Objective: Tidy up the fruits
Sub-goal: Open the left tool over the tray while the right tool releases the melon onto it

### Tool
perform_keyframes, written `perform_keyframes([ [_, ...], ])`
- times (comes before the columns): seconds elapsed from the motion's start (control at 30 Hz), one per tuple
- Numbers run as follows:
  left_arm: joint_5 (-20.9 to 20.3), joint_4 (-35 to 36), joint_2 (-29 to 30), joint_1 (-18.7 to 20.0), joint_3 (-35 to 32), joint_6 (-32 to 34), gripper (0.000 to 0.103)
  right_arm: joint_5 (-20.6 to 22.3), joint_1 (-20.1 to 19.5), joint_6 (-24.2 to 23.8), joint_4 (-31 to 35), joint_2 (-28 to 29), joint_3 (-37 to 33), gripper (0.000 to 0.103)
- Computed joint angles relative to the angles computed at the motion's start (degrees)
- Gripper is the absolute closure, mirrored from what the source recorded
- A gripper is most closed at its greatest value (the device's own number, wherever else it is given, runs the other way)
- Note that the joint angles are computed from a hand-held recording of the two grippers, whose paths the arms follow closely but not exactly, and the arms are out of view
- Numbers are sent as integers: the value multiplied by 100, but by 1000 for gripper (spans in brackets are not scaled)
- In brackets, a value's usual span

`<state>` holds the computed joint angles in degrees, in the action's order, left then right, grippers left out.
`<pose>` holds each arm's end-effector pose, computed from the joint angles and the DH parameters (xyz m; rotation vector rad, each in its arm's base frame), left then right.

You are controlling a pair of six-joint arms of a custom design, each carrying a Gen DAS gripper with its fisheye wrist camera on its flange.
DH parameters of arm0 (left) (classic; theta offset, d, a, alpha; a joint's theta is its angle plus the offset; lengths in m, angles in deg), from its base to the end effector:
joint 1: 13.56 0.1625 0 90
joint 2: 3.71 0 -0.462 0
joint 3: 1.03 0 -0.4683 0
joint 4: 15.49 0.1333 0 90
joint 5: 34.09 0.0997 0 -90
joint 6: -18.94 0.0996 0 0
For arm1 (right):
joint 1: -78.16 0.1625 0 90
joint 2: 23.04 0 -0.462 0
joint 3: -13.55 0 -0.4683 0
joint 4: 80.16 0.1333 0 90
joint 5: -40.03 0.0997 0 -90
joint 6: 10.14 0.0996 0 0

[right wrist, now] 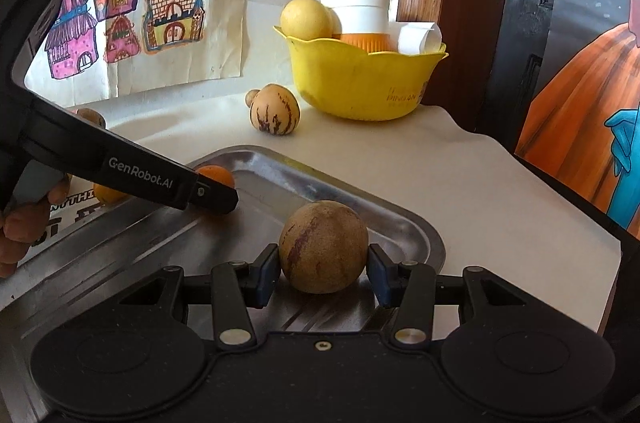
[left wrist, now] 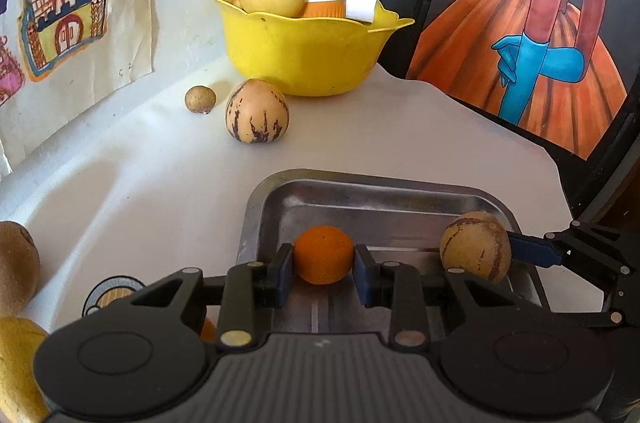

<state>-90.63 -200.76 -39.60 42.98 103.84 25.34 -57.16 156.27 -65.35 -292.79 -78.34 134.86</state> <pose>-0.2115 -0.6614 -0.0341 0.7084 2.4844 -0.7664 -0.0035 -0.6030 0.1434 0.7846 -2.1886 0.9625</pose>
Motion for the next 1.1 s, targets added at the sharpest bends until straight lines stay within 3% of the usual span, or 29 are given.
perform_keyframes([
  [0.1, 21, 5, -8, -12, 10, -123, 66, -2, -8, -6, -14, 4, 9, 53],
  [0.17, 10, 30, -28, -13, 17, -216, 60, 1, -18, -12, -33, -4, 31, 53],
  [0.27, 65, 14, -68, -59, 76, -292, 53, 142, -72, -42, -108, -79, 155, 45],
  [0.53, 278, -330, -287, -317, 459, -467, 22, 644, -211, 103, -426, -519, 718, 34],
  [0.7, 574, -1320, -489, -593, 1055, -493, 1, 1035, -288, 24, -667, -867, 1197, 20],
  [0.9, 995, -2024, -847, -958, 1790, -782, 0, 1434, -312, 81, -954, -1279, 1795, 8],
  [1.1, 1439, -2686, -1210, -1349, 2588, -993, 0, 1535, -238, 235, -1003, -1701, 2383, 2],
])
